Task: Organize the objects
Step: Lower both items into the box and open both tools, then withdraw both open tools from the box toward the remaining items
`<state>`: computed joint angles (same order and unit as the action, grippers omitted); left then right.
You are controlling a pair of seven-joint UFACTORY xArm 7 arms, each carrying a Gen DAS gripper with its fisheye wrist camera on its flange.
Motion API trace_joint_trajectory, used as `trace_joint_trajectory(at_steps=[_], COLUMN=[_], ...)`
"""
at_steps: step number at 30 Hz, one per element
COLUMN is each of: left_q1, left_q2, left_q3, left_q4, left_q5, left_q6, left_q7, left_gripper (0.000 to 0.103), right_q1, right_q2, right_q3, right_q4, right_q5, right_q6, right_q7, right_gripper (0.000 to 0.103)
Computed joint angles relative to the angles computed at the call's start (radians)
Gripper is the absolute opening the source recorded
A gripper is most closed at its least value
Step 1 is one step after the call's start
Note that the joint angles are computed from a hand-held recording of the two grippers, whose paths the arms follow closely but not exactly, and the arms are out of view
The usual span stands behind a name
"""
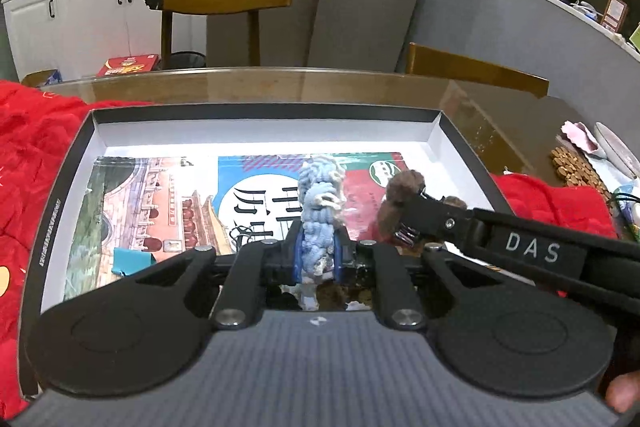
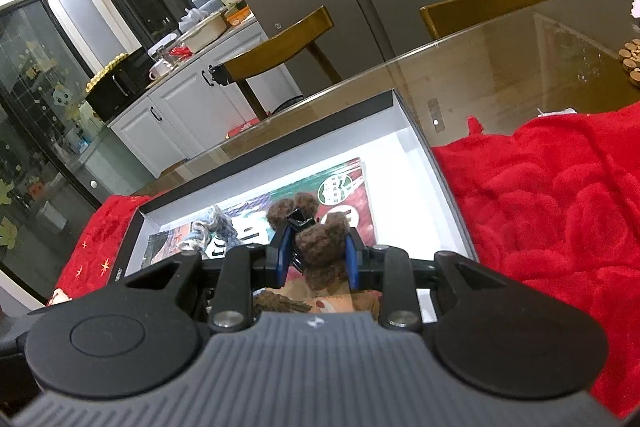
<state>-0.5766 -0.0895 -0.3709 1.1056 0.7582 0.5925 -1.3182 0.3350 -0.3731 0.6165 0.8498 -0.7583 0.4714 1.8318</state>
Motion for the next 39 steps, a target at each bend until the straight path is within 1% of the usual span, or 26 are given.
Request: trace_joint_trajectory(at_steps=[8,12,13,15,17,19,21,23,25,27,31,33,37,39], left_q1=[0.002,0.004,0.005,0.007,0.017,0.028,0.040,0.051,0.062,0.084,0.154,0.183,0.229,0.237], left_q2=[-0.003,-0.008,-0.011,-0.016,-0.031,-0.047,-0.063,-0.083,-0.112,-0.142,-0.218,-0.266,-0.364,-0.411], left_q3=[0.000,0.006,0.008,0.013,0.015,0.012,0.006,0.006,0.008,-0.004,-0.061,-0.082,-0.117,-0.131], left_q4=[-0.004,-0.010,-0.012,-0.016,-0.033,-0.044,-0.052,-0.064,-0.081,-0.093,-0.104,-0.119,-0.140,-0.143], left_q5=[-0.001,-0.028,-0.047,-0.091,-0.103,-0.110,-0.115,-0.141,-0.178,-0.187,-0.127,-0.114,-0.128,-0.156], left_q6=[0.006,-0.004,-0.004,-0.013,-0.042,-0.061,-0.072,-0.094,-0.122,-0.141,-0.132,-0.140,-0.150,-0.131], left_q7=[-0.005,0.006,0.012,0.028,0.022,0.029,0.026,0.039,0.065,0.074,0.042,0.040,0.065,0.098], left_gripper=[0.017,0.017,0.018,0.029,0.032,0.035,0.039,0.040,0.043,0.051,0.058,0.063,0.067,0.068], right_q1=[0.006,0.012,0.013,0.010,0.005,-0.012,-0.022,-0.035,-0.046,-0.059,-0.092,-0.111,-0.141,-0.154], right_q2=[0.012,0.009,0.007,0.004,-0.003,-0.017,-0.033,-0.052,-0.070,-0.090,-0.136,-0.160,-0.211,-0.243], right_q3=[-0.004,-0.015,-0.017,-0.016,-0.014,-0.001,0.009,0.020,0.027,0.038,0.071,0.091,0.127,0.148], right_q4=[0.003,-0.004,-0.005,-0.009,-0.013,-0.018,-0.019,-0.021,-0.024,-0.022,-0.010,0.002,0.031,0.054], right_q5=[-0.004,0.005,0.008,0.010,0.010,-0.003,-0.006,-0.010,-0.007,0.001,0.021,0.033,0.069,0.085], right_q6=[-0.001,-0.017,-0.020,-0.025,-0.031,-0.039,-0.035,-0.037,-0.049,-0.054,-0.054,-0.050,-0.050,-0.032], right_q7=[-0.006,0.002,0.002,0.004,0.009,0.029,0.035,0.042,0.039,0.033,0.010,-0.008,-0.052,-0.082], right_gripper=[0.032,0.032,0.033,0.036,0.036,0.042,0.055,0.062,0.063,0.066,0.069,0.071,0.075,0.080])
